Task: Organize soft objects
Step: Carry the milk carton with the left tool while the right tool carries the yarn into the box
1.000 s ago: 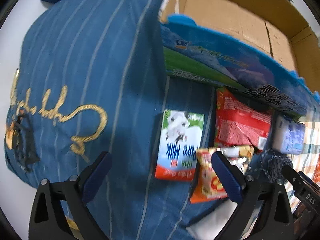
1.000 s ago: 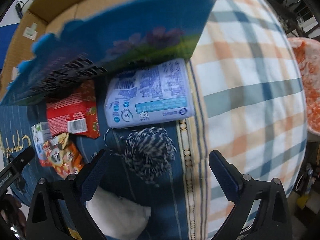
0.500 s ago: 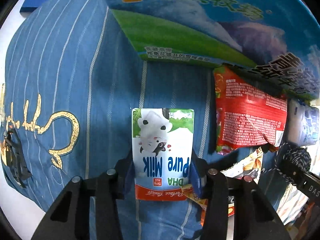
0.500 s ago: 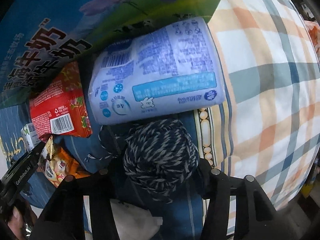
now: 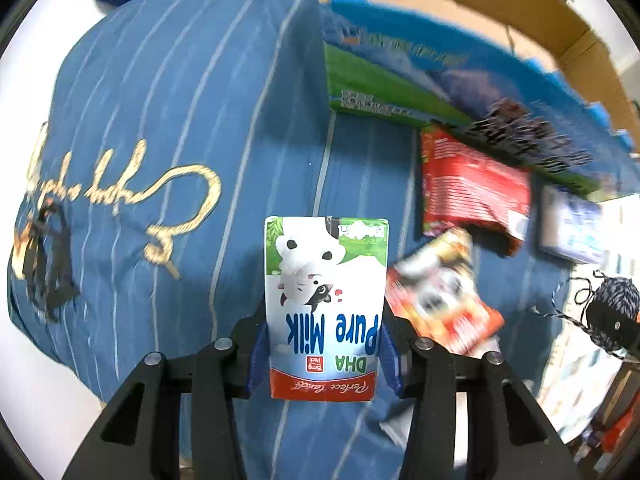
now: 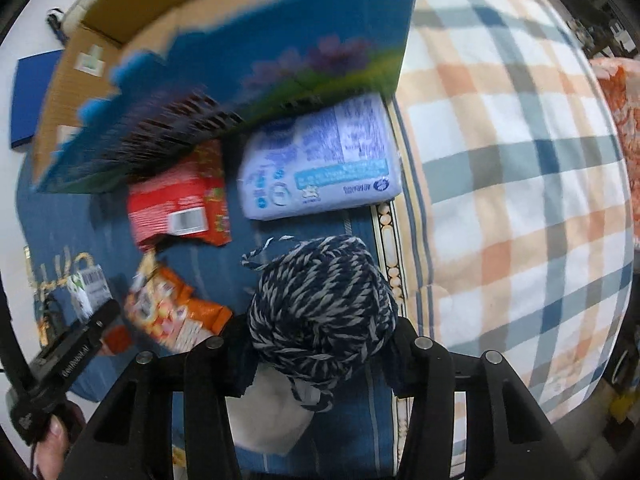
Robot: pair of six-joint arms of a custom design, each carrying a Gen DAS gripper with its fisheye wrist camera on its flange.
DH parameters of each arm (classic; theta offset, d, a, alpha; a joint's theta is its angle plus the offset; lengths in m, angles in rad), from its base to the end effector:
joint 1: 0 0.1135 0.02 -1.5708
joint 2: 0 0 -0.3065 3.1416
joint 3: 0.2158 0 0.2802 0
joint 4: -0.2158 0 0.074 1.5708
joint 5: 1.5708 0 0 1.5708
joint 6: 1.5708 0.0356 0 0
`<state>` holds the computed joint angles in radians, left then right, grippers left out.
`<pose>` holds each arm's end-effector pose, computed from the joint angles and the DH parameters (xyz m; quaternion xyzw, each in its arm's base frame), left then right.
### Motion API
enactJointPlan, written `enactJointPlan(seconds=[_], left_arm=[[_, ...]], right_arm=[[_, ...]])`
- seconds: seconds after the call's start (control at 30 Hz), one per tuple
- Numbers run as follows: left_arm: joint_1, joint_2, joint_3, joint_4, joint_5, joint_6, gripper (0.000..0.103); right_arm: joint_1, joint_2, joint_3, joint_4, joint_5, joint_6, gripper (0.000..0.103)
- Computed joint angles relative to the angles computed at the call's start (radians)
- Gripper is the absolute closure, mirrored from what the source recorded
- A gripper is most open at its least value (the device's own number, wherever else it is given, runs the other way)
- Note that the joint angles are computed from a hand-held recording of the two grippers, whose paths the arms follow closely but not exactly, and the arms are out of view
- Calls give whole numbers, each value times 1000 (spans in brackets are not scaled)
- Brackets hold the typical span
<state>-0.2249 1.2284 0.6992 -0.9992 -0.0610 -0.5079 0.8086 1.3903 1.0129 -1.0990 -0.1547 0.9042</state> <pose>0.1840 -0.0399 0.2064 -0.1416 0.9892 0.0209 0.0307 0.1699 0.1859 0.2612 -0.0440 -0.9949 -0.0861 0.0275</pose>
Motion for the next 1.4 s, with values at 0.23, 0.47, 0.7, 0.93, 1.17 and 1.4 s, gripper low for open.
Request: enactJointPlan(seconds=[0.23,0.47,0.7,0.93,1.17,1.4], left_arm=[[-122,-142,193,-210,-16,-124,60],[-137,-85,440,-248,-12,-86,60],[-114,88,640,-207,19,20,60],[1,376,819,-154,150,153,60],[81,686,998,-127,229,217,60],[116,978,1188,-152,297,253,60]], right_arm=[[-29,-107,213,-199,11,-87,52],[-22,-11,582,-326,58,-169,52],[-68,137,860,-393,116,-249,52],[-170,332,1006,-357,144,-320,52],[-255,584,1098,-274,129,-350,52],[-296,843,1224,-237,97,-385,52]])
